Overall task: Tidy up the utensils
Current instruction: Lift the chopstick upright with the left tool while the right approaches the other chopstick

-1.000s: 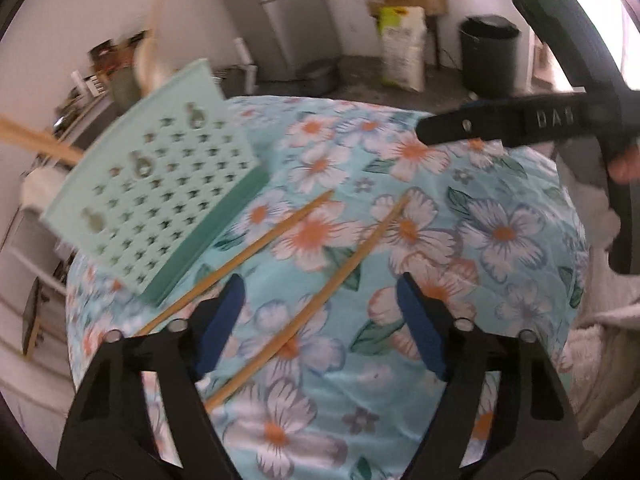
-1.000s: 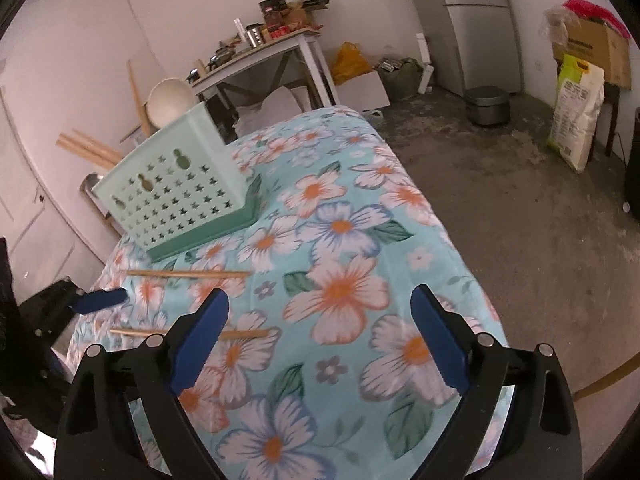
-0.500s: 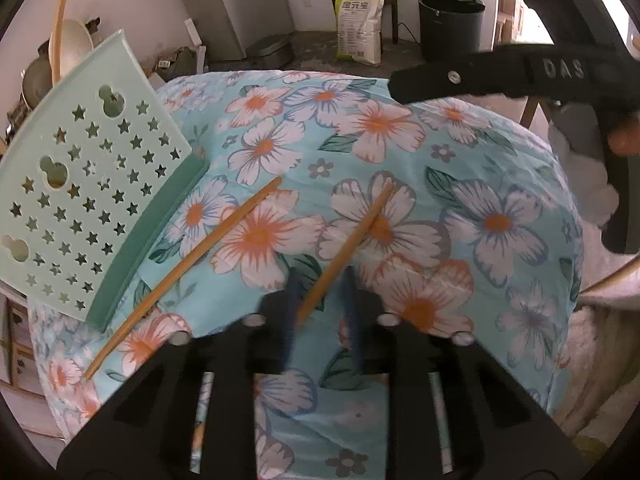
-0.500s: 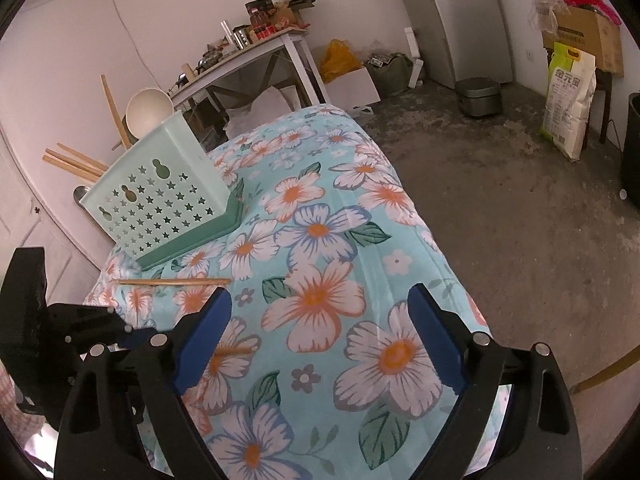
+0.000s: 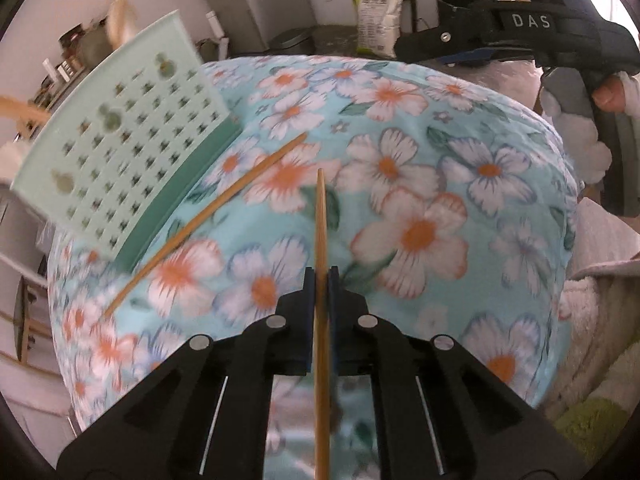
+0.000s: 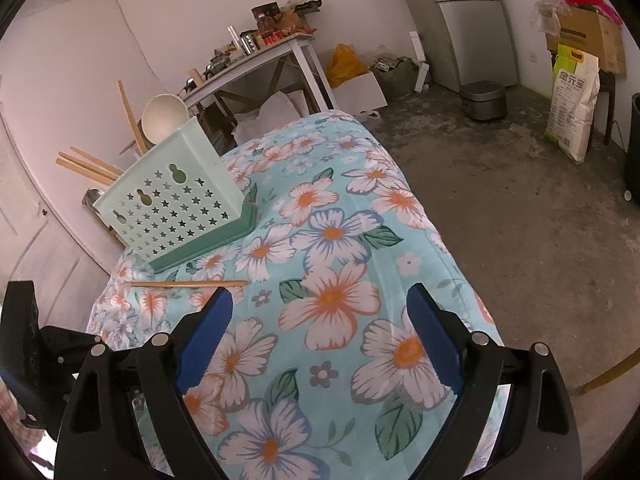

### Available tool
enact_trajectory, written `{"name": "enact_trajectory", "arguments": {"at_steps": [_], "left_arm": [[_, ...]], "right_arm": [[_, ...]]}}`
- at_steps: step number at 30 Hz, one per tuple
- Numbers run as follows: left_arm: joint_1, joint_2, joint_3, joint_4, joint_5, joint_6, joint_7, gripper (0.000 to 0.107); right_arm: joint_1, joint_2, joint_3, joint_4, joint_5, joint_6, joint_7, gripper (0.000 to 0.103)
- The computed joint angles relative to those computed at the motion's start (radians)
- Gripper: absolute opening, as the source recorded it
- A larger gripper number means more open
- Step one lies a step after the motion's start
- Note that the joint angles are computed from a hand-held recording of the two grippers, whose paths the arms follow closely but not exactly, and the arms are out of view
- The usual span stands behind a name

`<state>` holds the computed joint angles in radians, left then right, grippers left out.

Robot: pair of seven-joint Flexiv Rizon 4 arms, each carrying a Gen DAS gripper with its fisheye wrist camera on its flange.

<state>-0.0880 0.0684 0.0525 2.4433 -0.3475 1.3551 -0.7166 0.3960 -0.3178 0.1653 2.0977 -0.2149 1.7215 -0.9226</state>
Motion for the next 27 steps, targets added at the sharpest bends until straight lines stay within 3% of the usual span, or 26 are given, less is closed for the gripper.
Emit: {"name": "enact_trajectory", "arguments": {"at_steps": [7,16,19,22,27], "left_arm": [[0.063,0.064,0.028,0.033,0.104,-0.04,-0.166,0.005],[0.201,0.1,0.043,0.016,0.263,-0.118,-0.586,0.005],[0.207,0.102,0.07,0.016,0.202,-0.138,-0.658,0.005],[0.18,0.093,0.091,0.028,0.086,-0.125,-0.638,0.006],[0.149,0.091,0.109,0.042,-0.081,-0.109,-0.575,0.028]], "right_arm": [[-0.005,0.003,0.014,-0.004,-0.001,0.003,-0.008,0.087],[-0.019,-0.003,0.049,-0.016,0.001,-0.007,-0.018,0.087],[-0.022,-0.002,0.057,-0.019,-0.001,-0.015,-0.024,0.087],[-0.028,-0.002,0.068,-0.022,0.0,-0.019,-0.031,0.087],[-0.042,-0.005,0.09,-0.028,0.009,-0.032,-0.037,0.087]]}}
